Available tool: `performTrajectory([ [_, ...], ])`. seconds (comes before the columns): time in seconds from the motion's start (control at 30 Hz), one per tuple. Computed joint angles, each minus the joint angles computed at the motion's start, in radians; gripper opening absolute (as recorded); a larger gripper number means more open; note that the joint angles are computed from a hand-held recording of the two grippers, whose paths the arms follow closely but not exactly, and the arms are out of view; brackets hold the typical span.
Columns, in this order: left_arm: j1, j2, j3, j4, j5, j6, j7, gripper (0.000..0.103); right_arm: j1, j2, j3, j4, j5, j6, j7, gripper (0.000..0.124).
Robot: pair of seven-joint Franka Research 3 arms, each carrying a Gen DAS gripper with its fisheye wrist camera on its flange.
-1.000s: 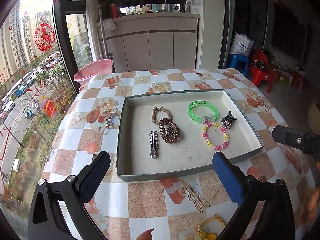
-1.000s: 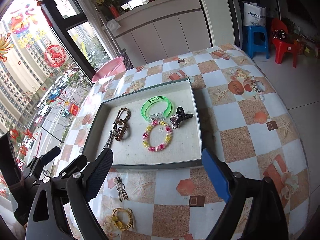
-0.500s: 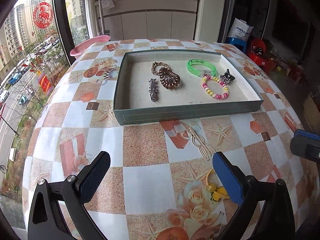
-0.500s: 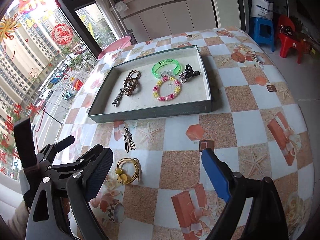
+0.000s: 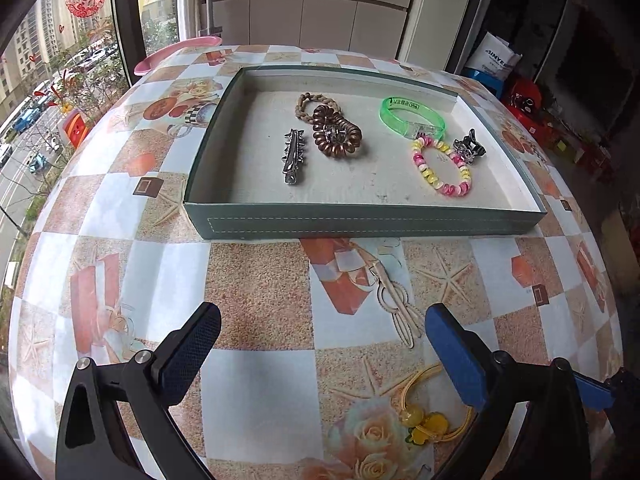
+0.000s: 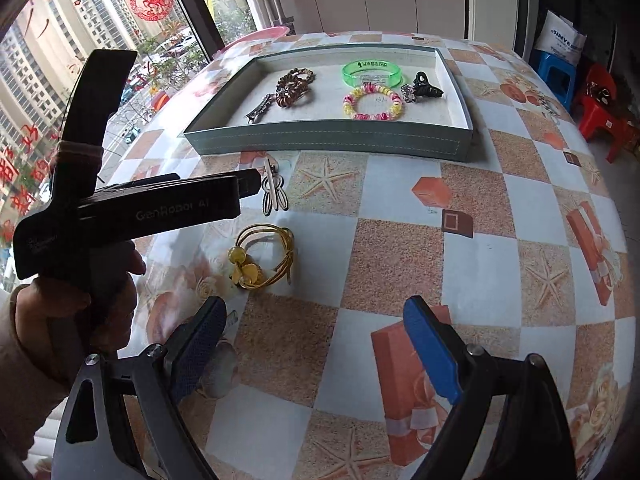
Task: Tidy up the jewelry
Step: 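Grasp the tan hair clip with the left tool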
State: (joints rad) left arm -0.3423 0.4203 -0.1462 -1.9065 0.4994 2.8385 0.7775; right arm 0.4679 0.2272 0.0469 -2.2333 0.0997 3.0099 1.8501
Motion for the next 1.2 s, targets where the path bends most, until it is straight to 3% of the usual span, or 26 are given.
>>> performTrajectory([
  [0.23, -0.021, 0.034, 0.004, 0.049, 0.015, -0.033, 0.006, 0.098, -0.009, 0.022, 0.026, 0.014, 0.042, -0.001, -0.025, 0.092],
  [0.3, -0.032, 0.041, 0.012, 0.057, 0.029, -0.036, 0.000, 0.091, -0.007, 0.028, 0.027, 0.017, 0.050, -0.002, -0.030, 0.092],
  [0.33, -0.032, 0.046, 0.008, 0.065, 0.029, -0.046, 0.008, 0.084, -0.004, 0.029, 0.025, 0.017, 0.051, -0.001, -0.029, 0.092],
  [0.43, -0.057, 0.051, 0.029, 0.076, 0.074, -0.056, -0.008, 0.079, 0.003, 0.036, 0.020, 0.024, 0.052, 0.000, -0.028, 0.092],
  [0.53, -0.050, 0.052, 0.020, 0.075, 0.079, -0.041, 0.004, 0.068, 0.016, 0.045, 0.008, 0.035, 0.041, -0.001, -0.021, 0.092],
  [0.6, -0.040, 0.053, 0.009, 0.072, 0.073, -0.023, 0.026, 0.056, 0.019, 0.053, 0.007, 0.045, 0.040, -0.002, -0.018, 0.092],
  [0.67, -0.031, 0.052, -0.001, 0.067, 0.063, -0.005, 0.052, 0.036, 0.018, 0.059, 0.009, 0.051, 0.043, -0.002, -0.020, 0.092],
  [0.73, -0.041, 0.051, 0.009, 0.066, 0.069, 0.002, 0.054, 0.026, 0.020, 0.063, 0.007, 0.054, 0.042, -0.002, -0.020, 0.092],
  [1.0, -0.041, 0.006, 0.049, -0.011, 0.086, 0.052, -0.011, 0.025, 0.045, 0.092, -0.022, 0.085, 0.012, -0.012, 0.011, 0.092],
  [1.2, -0.032, -0.033, 0.073, -0.068, 0.133, 0.074, -0.088, 0.023, 0.110, 0.119, -0.087, 0.121, -0.072, -0.018, 0.072, 0.089],
])
